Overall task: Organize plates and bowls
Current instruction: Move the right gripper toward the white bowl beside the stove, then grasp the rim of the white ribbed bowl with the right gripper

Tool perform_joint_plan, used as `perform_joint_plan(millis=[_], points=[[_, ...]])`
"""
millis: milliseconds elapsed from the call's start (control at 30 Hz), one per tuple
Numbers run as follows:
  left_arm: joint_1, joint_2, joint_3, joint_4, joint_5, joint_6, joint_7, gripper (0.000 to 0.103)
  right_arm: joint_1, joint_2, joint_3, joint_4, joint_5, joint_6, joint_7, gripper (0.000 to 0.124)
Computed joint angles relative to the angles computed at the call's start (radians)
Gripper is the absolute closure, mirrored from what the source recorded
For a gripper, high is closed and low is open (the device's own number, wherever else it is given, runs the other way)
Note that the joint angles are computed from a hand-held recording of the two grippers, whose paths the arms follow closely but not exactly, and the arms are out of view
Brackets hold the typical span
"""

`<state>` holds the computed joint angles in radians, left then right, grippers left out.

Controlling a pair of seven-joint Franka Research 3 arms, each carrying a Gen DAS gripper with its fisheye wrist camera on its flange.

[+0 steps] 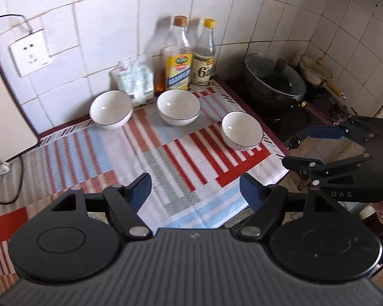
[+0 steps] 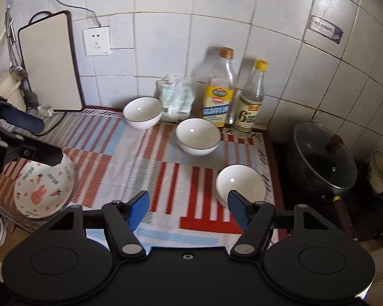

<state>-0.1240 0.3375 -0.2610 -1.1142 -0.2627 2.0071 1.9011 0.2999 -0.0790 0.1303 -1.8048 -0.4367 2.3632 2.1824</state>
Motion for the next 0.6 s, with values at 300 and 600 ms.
perform_joint_plan(millis=[300,600], points=[[-0.094,0.135,-0.008,0.095,0.102,0.077,-0.099,0.028,-0.083,-0.049,-0.035,-0.169,-0.02,0.229,-0.051,0.051],[-0.147,0.298,-0.015,0.19,0.138,0.194,-0.2,0.028,-0.139,-0.001,-0.055,-0.232,-0.001,0.368,-0.079,0.051]])
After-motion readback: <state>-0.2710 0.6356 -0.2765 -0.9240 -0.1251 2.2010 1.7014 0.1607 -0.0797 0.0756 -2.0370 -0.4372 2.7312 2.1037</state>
